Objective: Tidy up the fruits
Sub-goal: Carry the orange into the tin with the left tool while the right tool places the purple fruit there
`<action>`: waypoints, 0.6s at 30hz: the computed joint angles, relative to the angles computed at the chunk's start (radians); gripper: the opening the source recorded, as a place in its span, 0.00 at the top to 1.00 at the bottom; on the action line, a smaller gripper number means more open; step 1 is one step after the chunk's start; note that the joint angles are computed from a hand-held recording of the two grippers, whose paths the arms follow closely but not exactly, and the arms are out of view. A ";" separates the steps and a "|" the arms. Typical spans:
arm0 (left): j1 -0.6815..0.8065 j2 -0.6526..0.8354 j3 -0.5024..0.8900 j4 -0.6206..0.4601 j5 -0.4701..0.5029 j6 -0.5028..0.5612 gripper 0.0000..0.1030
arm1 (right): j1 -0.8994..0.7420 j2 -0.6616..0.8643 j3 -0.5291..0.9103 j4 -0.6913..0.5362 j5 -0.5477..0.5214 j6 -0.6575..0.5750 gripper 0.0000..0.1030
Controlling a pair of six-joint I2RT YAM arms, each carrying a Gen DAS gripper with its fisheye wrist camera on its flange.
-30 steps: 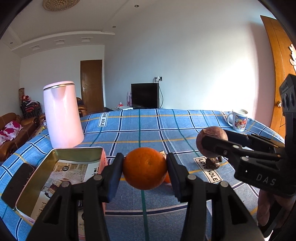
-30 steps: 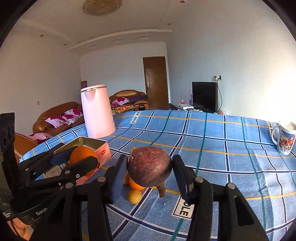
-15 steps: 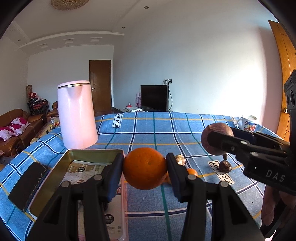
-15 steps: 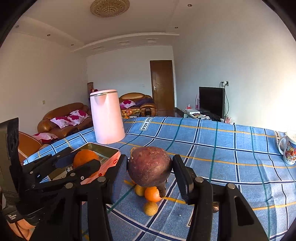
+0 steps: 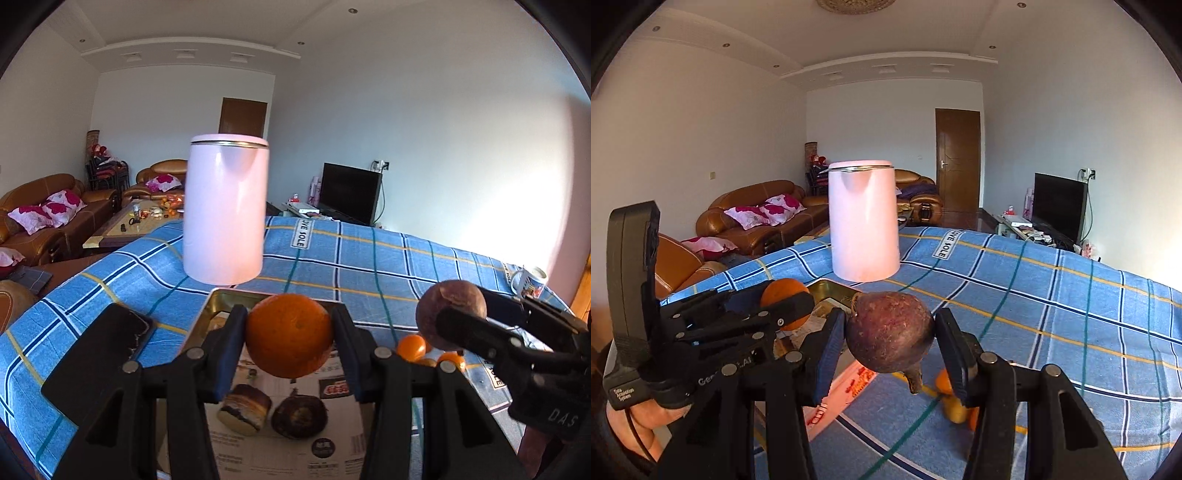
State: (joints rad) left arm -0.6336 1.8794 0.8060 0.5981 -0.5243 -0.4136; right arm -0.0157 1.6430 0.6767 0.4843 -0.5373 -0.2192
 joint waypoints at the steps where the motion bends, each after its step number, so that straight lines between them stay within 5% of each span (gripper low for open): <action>1: 0.016 -0.006 -0.006 -0.004 0.007 0.001 0.52 | 0.024 0.009 0.013 -0.011 0.008 0.002 0.49; 18: 0.162 0.056 0.004 -0.042 0.136 -0.051 0.52 | 0.237 0.278 0.255 -0.184 0.147 0.002 0.49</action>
